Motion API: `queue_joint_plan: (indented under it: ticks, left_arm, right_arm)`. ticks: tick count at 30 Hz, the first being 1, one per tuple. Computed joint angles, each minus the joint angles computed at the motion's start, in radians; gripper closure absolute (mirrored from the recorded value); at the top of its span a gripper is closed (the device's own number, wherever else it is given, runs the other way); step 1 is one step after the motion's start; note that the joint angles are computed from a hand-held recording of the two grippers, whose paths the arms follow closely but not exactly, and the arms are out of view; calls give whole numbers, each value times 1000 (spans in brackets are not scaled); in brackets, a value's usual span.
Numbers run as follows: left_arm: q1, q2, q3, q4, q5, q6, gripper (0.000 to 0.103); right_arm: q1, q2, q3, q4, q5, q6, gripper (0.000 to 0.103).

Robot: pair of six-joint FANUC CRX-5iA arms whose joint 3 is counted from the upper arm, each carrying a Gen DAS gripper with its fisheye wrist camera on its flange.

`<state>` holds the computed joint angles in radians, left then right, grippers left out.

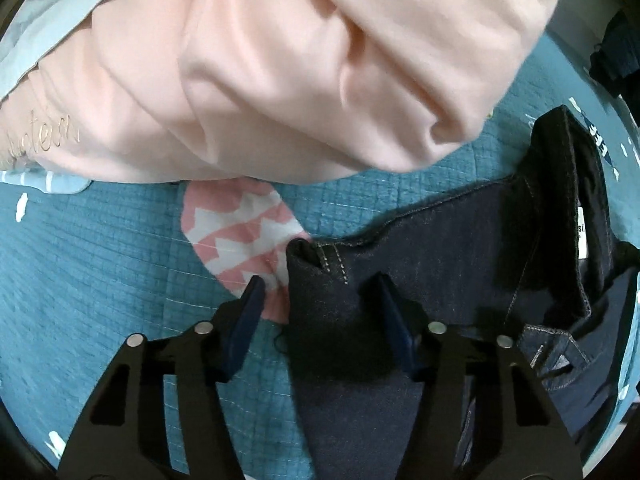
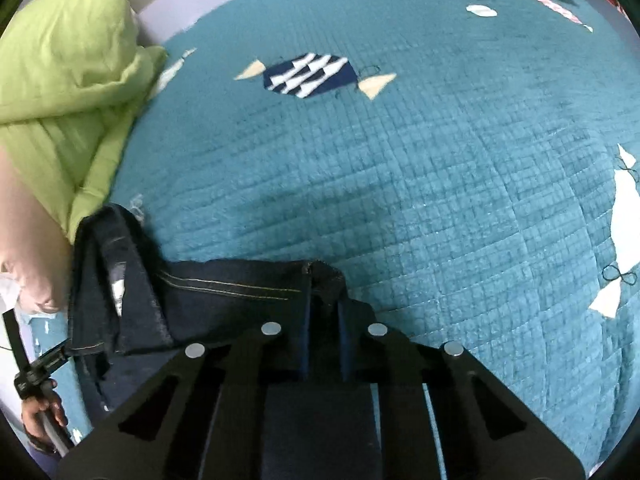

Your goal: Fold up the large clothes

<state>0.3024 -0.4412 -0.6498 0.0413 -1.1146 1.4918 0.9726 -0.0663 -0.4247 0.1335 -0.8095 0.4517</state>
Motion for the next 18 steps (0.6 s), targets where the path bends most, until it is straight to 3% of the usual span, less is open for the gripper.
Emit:
queue_joint_plan:
  ticks: [4, 6, 7, 8, 11, 13, 18]
  left_arm:
    - [55, 10, -5, 19, -1, -38, 45]
    - [37, 3, 10, -1, -6, -20, 50]
    - [34, -10, 9, 0, -7, -38, 69]
    - [15, -29, -1, 25, -19, -43, 78]
    - [-66, -8, 36, -50, -27, 19, 78]
    - [-52, 15, 35, -36, -25, 28, 73]
    - [3, 30, 33, 30, -22, -14, 73]
  right_arm:
    - [-6, 2, -19, -1, 21, -12, 92]
    - [-3, -6, -31, 11, 31, -29, 92]
    - [1, -10, -34, 18, 31, -33, 92]
    - [3, -14, -34, 20, 27, -29, 92]
    - [10, -19, -32, 23, 18, -17, 92]
    - [8, -11, -26, 15, 14, -15, 92]
    - [9, 7, -24, 19, 16, -12, 92]
